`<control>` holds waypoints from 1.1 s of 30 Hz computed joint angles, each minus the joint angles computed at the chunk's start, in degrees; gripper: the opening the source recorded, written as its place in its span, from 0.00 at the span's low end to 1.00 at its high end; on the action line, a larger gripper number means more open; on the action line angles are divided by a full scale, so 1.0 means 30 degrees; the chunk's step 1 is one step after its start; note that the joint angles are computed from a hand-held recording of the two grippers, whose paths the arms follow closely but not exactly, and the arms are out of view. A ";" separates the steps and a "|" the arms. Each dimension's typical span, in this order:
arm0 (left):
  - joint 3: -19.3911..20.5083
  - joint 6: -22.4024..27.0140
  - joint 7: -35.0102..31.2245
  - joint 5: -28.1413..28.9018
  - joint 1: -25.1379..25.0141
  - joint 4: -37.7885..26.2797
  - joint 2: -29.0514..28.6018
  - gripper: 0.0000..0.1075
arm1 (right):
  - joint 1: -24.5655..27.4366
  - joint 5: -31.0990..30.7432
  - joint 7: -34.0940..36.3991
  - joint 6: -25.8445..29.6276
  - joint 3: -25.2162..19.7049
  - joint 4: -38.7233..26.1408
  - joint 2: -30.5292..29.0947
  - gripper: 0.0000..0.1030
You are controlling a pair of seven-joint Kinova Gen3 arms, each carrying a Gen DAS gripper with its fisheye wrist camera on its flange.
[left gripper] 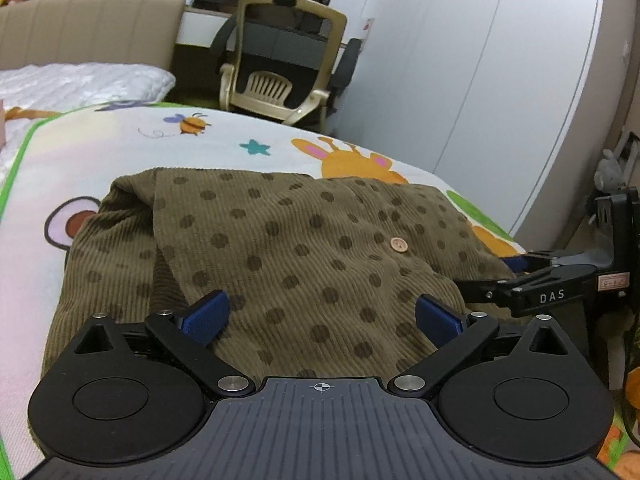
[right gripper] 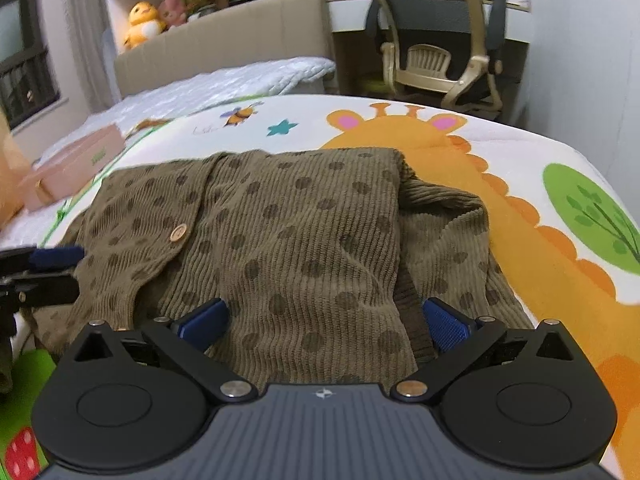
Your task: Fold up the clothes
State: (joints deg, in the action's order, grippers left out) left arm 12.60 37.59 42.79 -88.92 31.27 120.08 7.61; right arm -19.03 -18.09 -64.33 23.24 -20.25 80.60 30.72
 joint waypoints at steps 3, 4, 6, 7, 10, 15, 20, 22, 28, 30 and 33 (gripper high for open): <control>-0.0018 -0.0139 0.1265 -0.1025 -0.0094 0.0385 -0.0048 0.96 | 0.0459 -0.0170 0.0657 -0.0949 -0.0582 0.0774 -0.0153 1.00; 0.0050 -0.0042 0.1518 -0.1189 -0.0083 0.0446 -0.0031 0.96 | 0.0563 -0.0233 0.0728 -0.1175 -0.0707 0.0963 -0.0197 1.00; 0.0163 0.0137 0.1536 -0.1155 -0.0072 0.0397 0.0030 0.96 | 0.0717 -0.0294 0.0801 -0.1466 -0.0897 0.1194 -0.0243 1.00; 0.0200 0.0230 0.1431 -0.1066 -0.0055 0.0341 0.0070 0.96 | 0.0735 -0.0281 0.0791 -0.1461 -0.0922 0.1179 -0.0232 1.00; 0.0207 0.0311 0.1366 -0.1011 -0.0036 0.0280 0.0112 0.96 | 0.0753 -0.0236 0.0767 -0.1472 -0.0952 0.1174 -0.0222 1.00; 0.0272 0.0276 0.2720 -0.1975 -0.0132 0.0704 0.0027 0.96 | 0.0863 -0.0221 0.0829 -0.1510 -0.1076 0.1209 -0.0204 1.00; 0.0418 0.0463 0.2584 -0.1806 -0.0145 0.0632 0.0104 0.96 | 0.0856 -0.0200 0.0827 -0.1487 -0.1072 0.1160 -0.0176 1.00; 0.0412 0.0458 0.2585 -0.1794 -0.0136 0.0631 0.0083 0.96 | 0.0893 -0.0213 0.0860 -0.1493 -0.1112 0.1171 -0.0175 1.00; 0.0404 0.0503 0.2932 -0.2006 -0.0106 0.0701 0.0097 0.96 | 0.0924 -0.0236 0.0915 -0.1497 -0.1145 0.1180 -0.0173 1.00; 0.0407 0.0461 0.3254 -0.2262 -0.0154 0.0802 0.0077 0.96 | 0.0931 -0.0246 0.0926 -0.1486 -0.1151 0.1160 -0.0158 1.00; 0.0444 0.0389 0.3703 -0.2616 -0.0257 0.0956 0.0031 0.96 | 0.0962 -0.0265 0.0962 -0.1480 -0.1173 0.1152 -0.0146 1.00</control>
